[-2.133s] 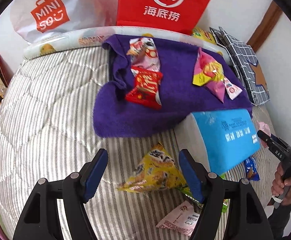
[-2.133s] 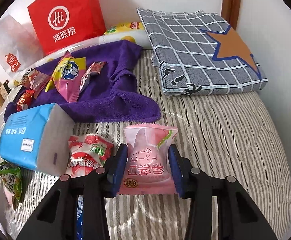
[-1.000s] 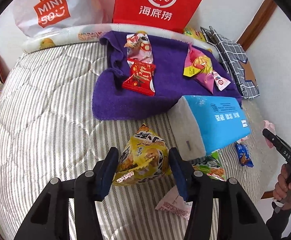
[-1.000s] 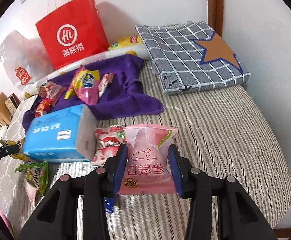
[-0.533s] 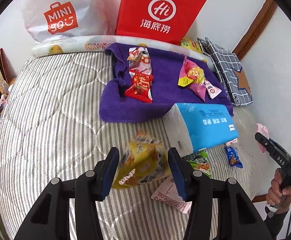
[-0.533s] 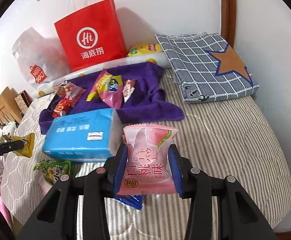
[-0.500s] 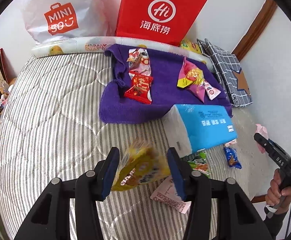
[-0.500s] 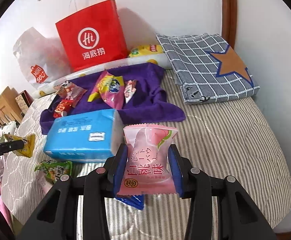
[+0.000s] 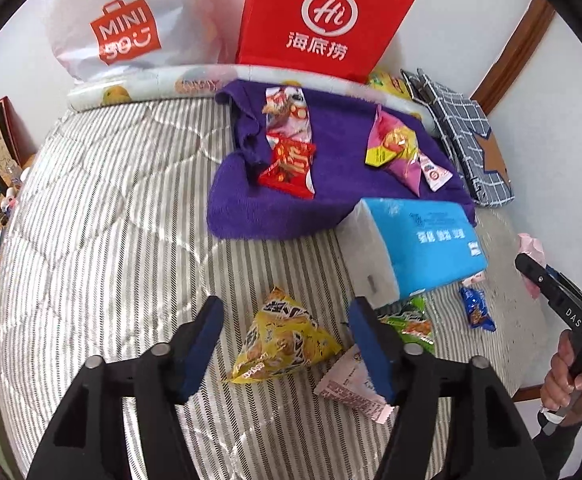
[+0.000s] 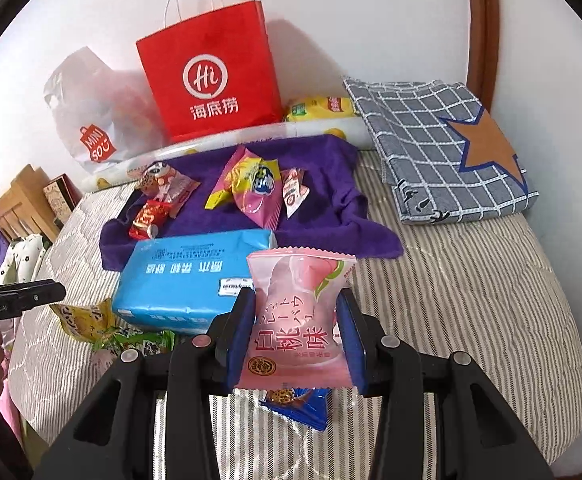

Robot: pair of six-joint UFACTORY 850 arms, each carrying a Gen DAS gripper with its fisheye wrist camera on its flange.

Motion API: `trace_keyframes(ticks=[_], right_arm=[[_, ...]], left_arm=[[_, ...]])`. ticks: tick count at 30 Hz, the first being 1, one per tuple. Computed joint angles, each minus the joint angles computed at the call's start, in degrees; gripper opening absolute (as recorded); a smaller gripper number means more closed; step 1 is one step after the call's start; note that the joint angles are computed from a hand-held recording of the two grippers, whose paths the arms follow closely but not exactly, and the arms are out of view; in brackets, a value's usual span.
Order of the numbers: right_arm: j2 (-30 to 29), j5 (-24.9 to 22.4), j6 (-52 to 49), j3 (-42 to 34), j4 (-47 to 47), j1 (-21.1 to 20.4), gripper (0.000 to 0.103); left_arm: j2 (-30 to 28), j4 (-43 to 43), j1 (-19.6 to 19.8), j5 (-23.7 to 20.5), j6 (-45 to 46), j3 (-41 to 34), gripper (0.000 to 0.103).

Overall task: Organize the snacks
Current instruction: 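Hold the peach candy in the right gripper while the left gripper grasps the yellow triangular snack bag, then carry both snacks onto the purple towel and open both grippers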

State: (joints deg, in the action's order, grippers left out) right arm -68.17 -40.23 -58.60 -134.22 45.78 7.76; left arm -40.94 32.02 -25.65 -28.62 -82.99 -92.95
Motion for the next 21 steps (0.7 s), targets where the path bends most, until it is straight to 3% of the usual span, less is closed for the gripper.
trace_keyframes(ticks=[14, 18, 21], right_arm=[[-5.4, -2.0, 7.4, -7.4, -7.2, 0.8, 0.042], [-6.4, -2.5, 8.3, -9.0, -8.2, 1.0, 0.042], [-6.8, -2.8, 8.6, -9.6, -8.5, 1.1, 0.042]], left_arm=[[-3.7, -8.7, 0.5, 0.8, 9.5, -1.6, 0.067], [-4.2, -10.5, 0.6, 2.0, 11.3, -1.5, 0.052], [-3.8, -9.9, 0.7, 2.9, 10.8, -0.8, 0.048]])
